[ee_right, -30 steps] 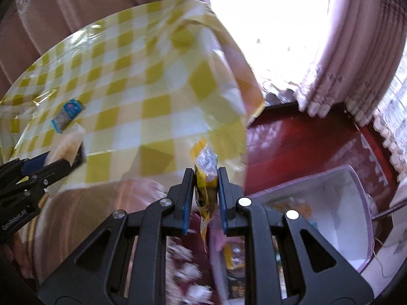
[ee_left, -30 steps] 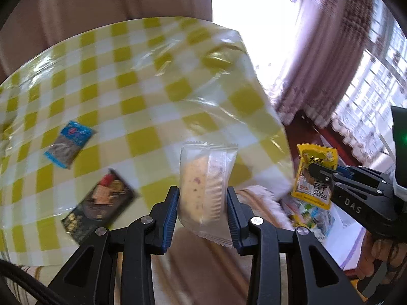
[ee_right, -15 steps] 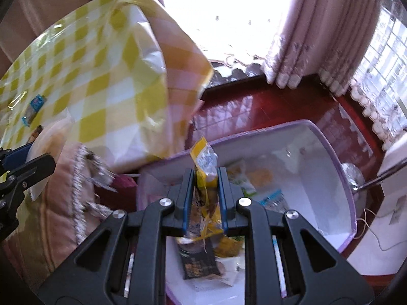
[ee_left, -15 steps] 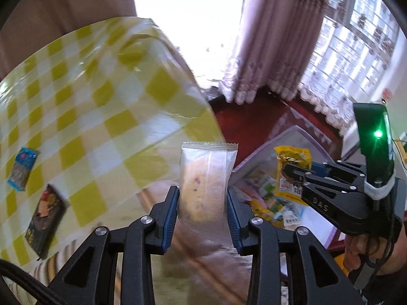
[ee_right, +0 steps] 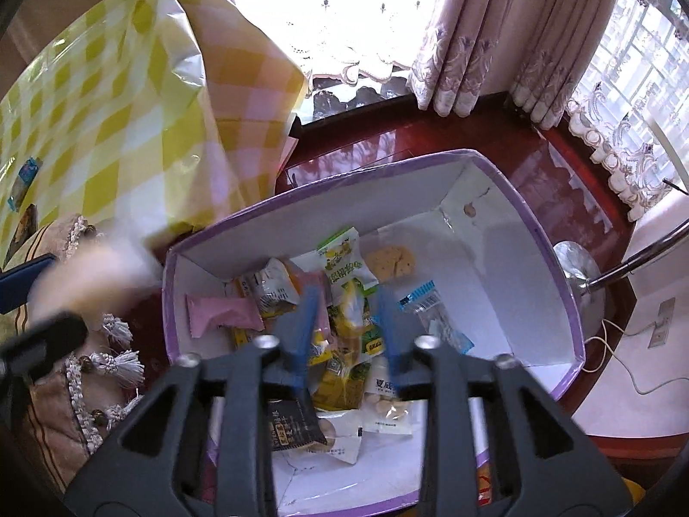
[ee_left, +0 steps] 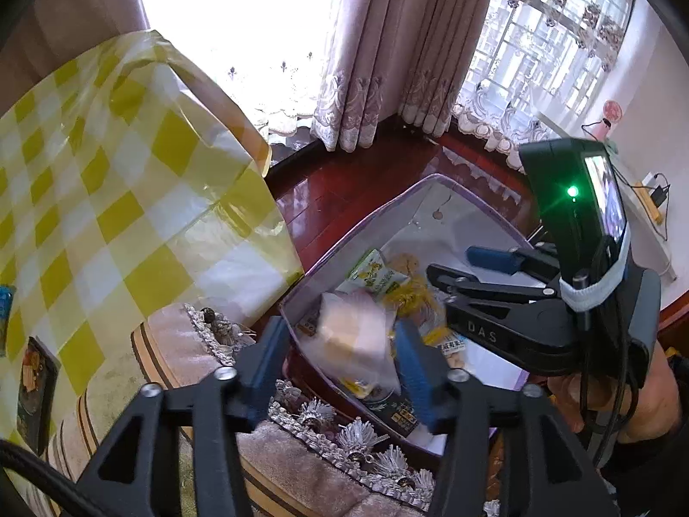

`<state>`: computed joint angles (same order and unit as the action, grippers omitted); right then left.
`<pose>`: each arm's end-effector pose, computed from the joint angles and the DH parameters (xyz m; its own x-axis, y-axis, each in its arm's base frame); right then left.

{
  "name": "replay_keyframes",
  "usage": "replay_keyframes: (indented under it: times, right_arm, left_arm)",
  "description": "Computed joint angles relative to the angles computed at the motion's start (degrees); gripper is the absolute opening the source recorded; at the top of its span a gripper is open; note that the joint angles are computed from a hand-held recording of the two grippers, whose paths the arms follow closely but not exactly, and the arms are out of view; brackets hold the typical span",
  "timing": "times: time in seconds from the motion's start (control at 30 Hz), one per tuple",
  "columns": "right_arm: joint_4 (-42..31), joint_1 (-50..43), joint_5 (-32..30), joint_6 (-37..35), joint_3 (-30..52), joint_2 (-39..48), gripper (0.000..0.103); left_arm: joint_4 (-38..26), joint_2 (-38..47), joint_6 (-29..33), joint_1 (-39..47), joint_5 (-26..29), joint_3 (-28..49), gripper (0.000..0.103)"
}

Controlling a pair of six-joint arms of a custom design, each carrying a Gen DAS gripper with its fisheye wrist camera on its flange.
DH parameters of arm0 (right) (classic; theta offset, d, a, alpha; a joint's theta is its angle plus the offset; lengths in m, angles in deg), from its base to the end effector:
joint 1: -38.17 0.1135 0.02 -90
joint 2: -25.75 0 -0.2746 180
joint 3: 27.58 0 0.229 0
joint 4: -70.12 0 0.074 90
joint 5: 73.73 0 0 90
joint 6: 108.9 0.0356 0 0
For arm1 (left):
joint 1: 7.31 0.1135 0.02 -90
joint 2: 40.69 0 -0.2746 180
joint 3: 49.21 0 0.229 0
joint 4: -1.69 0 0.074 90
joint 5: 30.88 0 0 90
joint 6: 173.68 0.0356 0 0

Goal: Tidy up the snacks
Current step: 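Carry both packets over the white box and open both tools to drop them, then move both tools back over the last snacks on the table, then grasp the dark cracker packet with the left tool while the right tool grasps the blue seed bag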

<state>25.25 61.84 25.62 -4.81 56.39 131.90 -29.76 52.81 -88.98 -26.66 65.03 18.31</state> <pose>0.3238 0.1356 0.1903 -0.9003 -0.1324 -0.4146 -0.1226 0.9912 -0.0502 0.2833 -0.1034 0.1951 -0.8270 0.1930 -0.5280 0.3068 0.9420 -0.1361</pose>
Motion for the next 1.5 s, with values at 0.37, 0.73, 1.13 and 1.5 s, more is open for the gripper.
replay_keyframes:
  times: [0.37, 0.73, 1.13, 1.5]
  right_arm:
    - [-0.92, 2.93, -0.18, 0.67, 2.09, 0.52, 0.057]
    - [-3.39, 8.32, -0.73, 1.55, 7.79, 3.08, 0.061]
    - [-4.74, 14.08, -1.40, 2.42, 13.61, 6.06, 0.068]
    - [-7.72, 18.07, -1.45, 3.76, 21.58, 10.83, 0.072]
  left_arm:
    - [-1.22, -2.40, -1.77, 2.40, -6.40, -1.68, 0.057]
    - [-1.15, -5.92, 1.13, 13.94, -2.16, -5.78, 0.057]
    - [-4.97, -4.17, 17.61, 41.69, 7.65, -5.34, 0.069]
    - [-6.89, 9.37, 37.19, 50.49, 3.79, 3.34, 0.079]
